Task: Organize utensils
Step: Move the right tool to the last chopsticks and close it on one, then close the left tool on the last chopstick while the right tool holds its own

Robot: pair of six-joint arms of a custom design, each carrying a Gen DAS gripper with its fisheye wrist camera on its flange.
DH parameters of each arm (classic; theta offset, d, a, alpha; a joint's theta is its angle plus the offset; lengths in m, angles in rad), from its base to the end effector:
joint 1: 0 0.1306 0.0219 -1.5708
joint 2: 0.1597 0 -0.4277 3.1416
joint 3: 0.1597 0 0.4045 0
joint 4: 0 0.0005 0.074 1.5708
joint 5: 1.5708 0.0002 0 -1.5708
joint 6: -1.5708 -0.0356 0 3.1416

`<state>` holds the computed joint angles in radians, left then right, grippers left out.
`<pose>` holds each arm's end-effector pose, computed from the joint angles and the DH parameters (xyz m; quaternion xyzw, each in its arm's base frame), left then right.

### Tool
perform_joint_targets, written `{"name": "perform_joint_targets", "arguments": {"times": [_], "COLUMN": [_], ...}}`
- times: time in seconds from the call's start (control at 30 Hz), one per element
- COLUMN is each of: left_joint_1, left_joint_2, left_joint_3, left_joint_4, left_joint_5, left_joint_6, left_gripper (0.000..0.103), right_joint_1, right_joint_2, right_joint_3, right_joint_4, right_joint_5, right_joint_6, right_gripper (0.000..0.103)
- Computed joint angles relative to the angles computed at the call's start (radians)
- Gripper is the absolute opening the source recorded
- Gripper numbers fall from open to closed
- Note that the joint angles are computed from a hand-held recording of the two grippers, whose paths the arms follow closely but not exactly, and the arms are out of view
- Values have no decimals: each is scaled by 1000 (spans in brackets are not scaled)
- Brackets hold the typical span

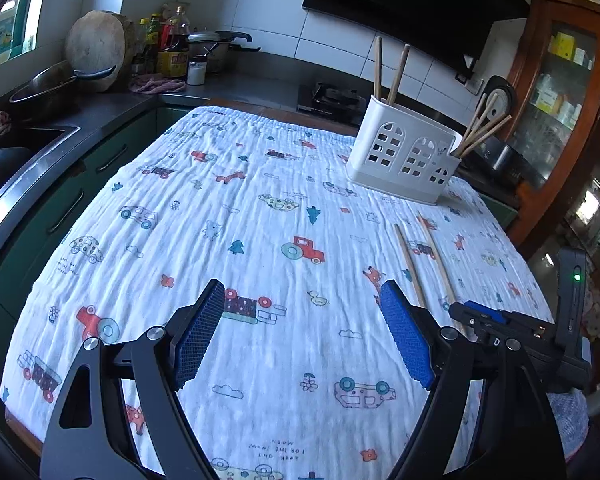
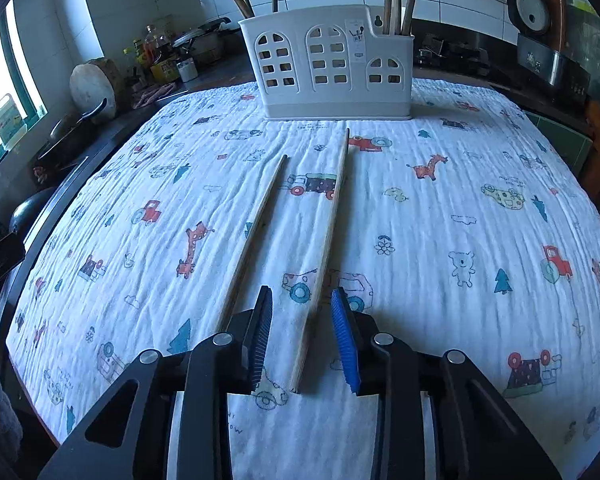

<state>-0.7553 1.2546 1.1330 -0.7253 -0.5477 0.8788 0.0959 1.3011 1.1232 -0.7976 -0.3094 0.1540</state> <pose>0.3223 -0.2787 0.4257 -0.1511 0.8927 -0.0755 0.4177 0.4304 0.0518 0.3947 -0.1626 0.9316 0.1388 0.2939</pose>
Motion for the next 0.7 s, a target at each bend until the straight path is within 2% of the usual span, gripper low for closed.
{"name": "perform_joint_targets", "arguments": {"times": [0.3, 0.53, 0.7], "left_joint_1": [-9, -14, -19], "left_joint_2": [9, 24, 32], "left_joint_3": [-10, -5, 1], "left_joint_4": [16, 19, 10], "left_joint_5": [19, 33, 32], "left_joint_6": [5, 6, 14], "left_gripper": [79, 79, 79], "right_joint_1": [10, 38, 31], "right_joint_2": [24, 9, 9], "right_joint_3": [8, -11, -10], "right_joint_4": [2, 31, 31], "right_joint_5": [41, 125, 116], "right_joint_6": [-20, 16, 19], "right_gripper": [19, 11, 9]}}
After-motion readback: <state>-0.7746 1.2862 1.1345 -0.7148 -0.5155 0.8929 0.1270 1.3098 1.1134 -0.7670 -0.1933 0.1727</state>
